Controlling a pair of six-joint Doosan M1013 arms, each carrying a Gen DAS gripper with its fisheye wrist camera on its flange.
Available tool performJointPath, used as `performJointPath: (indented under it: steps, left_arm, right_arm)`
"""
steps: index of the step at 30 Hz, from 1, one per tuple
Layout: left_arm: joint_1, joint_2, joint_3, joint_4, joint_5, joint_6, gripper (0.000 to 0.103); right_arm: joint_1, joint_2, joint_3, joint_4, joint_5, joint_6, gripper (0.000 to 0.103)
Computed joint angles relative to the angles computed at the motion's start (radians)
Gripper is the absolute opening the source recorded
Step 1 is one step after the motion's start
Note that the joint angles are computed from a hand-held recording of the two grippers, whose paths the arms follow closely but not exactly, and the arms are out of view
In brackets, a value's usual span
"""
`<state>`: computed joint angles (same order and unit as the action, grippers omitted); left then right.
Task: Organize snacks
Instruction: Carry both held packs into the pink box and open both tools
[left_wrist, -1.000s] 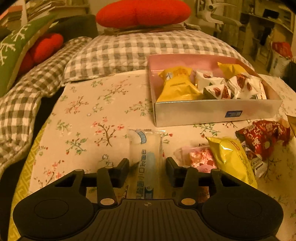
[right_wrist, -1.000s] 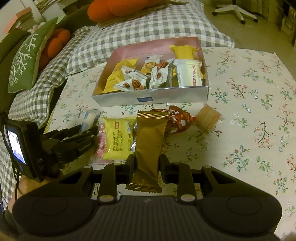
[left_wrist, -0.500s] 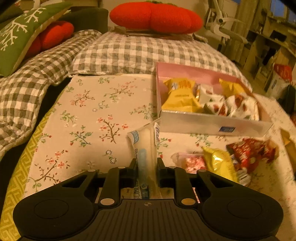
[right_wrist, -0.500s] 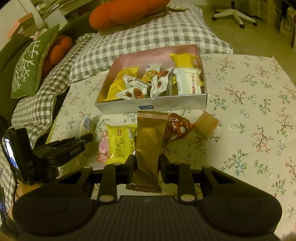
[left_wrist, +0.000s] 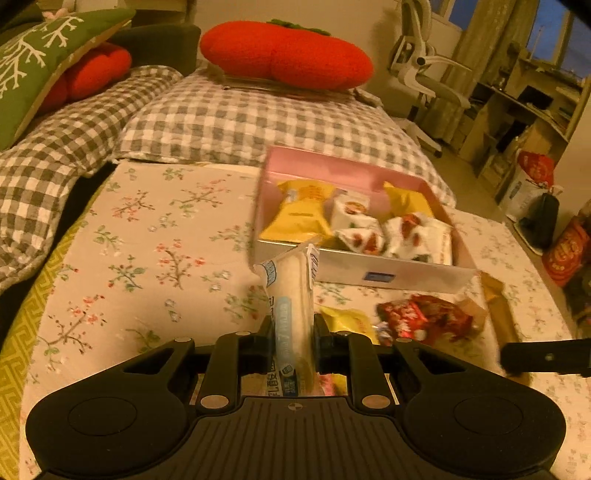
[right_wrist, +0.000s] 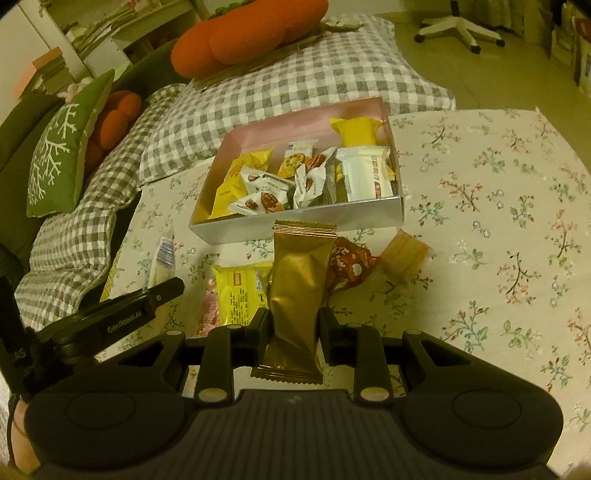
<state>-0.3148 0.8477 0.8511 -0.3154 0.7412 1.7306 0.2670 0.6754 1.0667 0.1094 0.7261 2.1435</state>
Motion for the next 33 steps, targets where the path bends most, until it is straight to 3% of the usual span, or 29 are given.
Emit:
performJointPath:
  steps: [17,33]
  left_arm:
    - [-0.021,-0.042,0.045,-0.022,-0.011,0.030,0.018]
    - [-0.016,0.023,-0.069,-0.026,0.045,0.028,0.018]
  right_arm:
    - [0.001,0.022,-0.036,0.024,0.013,-0.015,0.026]
    - [-0.001,0.073,-0.124,0.054,0.041,-0.043,0.026]
